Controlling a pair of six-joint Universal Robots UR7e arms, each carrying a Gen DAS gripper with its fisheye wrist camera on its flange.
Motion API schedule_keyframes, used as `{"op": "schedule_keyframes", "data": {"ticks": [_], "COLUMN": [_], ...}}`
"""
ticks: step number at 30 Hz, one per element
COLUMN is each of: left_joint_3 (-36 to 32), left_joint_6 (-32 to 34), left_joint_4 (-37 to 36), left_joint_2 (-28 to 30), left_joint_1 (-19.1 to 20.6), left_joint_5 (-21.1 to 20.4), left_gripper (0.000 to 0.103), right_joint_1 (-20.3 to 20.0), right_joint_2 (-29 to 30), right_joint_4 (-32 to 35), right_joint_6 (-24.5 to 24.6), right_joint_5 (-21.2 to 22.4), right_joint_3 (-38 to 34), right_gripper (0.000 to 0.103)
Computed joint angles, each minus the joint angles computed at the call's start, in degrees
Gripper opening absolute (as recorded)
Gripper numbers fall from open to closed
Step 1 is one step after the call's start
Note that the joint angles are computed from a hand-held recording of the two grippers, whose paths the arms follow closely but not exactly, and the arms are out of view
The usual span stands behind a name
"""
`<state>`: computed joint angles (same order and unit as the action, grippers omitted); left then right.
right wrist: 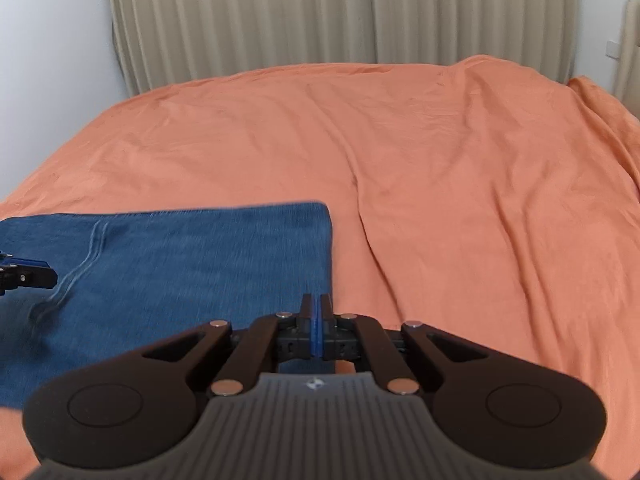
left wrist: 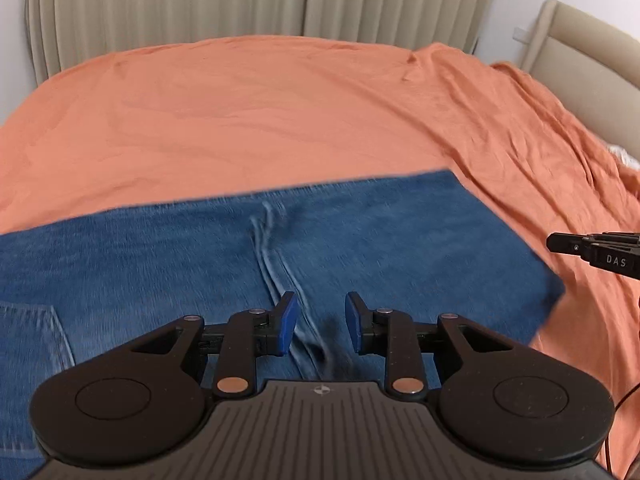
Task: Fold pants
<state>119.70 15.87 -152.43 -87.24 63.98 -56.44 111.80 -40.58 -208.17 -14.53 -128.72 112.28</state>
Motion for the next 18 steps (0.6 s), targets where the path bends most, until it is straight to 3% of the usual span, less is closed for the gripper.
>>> {"op": "schedule_keyframes", "data": {"ticks": [5, 9, 12, 18], "left_joint_3": [1.74, 3.91, 5.31, 5.84], "left_joint_6": [-5.63, -8.75, -7.89, -8.94], "left_joint_4": [1.52, -1.01, -4.19, -5.78], "left_joint_2": [0.43, 0.28, 0.95, 0.53], "left_joint_1": [0.16, 1.51, 1.43, 1.91], "left_joint_5": [2.34, 2.35, 3.37, 2.35], "left_gripper": [0.033, 0.036, 0.036, 0.038], "right_joint_1": [-0.12, -1.52, -1.86, -2.11], "right_joint_2": [3.32, 4.01, 5.63, 6.89], "right_joint_4": [-6.96, -6.18, -7.92, -9.6], "right_joint_6": [2.17, 3.74, -0.09, -1.96], "right_joint_5": [-2.04, -1.34, -1.7, -1.84], "right_joint_3": [2.32, 3.1, 2.62, 2.13], "right_gripper": [0.0, 0.0, 0.0, 0.0]}}
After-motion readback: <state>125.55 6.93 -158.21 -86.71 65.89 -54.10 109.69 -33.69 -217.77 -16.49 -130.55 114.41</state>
